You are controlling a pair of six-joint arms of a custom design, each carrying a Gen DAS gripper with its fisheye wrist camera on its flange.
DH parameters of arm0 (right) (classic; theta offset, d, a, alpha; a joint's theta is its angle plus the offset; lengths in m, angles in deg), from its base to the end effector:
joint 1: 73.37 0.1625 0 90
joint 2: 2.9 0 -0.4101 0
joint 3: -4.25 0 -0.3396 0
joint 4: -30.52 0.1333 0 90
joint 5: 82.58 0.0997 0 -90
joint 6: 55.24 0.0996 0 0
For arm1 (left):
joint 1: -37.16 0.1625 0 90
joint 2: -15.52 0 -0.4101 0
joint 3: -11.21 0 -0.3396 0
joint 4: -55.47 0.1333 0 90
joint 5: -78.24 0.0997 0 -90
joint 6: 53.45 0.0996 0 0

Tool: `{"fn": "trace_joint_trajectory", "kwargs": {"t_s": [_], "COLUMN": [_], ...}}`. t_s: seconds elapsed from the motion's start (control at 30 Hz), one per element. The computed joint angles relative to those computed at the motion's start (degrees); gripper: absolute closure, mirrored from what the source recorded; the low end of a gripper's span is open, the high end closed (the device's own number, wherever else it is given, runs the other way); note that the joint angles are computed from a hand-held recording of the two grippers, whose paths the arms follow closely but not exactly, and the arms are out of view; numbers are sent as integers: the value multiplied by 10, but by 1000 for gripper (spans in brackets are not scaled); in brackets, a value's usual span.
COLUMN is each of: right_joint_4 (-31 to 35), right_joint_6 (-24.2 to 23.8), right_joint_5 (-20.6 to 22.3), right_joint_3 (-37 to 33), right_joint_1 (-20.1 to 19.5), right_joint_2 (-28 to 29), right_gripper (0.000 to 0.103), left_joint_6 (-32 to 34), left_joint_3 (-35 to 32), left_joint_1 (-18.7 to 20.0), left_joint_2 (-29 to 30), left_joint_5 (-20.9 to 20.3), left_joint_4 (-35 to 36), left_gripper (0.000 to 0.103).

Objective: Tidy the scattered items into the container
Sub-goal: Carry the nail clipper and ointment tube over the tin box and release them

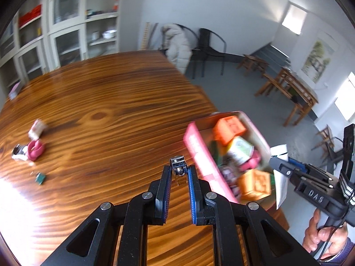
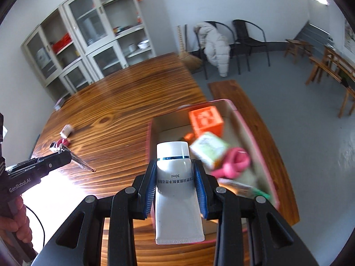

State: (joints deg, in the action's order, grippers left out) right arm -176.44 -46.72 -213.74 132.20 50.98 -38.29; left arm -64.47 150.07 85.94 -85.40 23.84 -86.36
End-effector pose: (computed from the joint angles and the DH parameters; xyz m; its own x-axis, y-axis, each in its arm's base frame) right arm 0.3047 -0.3258 0.0336 -0.8426 -0.0867 0.5316 -0.3934 0.7732 -0.4973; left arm -0.0580 -0.3565 0.3017 -0.8130 0.2832 -0.5088 0.4934 0.7991 -0.3437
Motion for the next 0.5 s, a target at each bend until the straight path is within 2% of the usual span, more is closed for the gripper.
{"fn": "trace_joint_trajectory", "kwargs": {"t_s": [0.3,0.5], "right_joint_4": [-43,-35], "right_joint_6": [-21,-37], "right_joint_5": [11,43], "right_joint_3": [32,29], "right_joint_1": [-23,-44], "right_joint_2": [-25,-35], "right_gripper": [67,66], "left_joint_6": [25,17], "left_joint_3": [-26,-67], "left_joint_1": [-38,-29], "left_joint_2": [126,191], "left_joint_5": [-25,-38], "left_joint_4": [-95,-100], "left_gripper": [87,86]}}
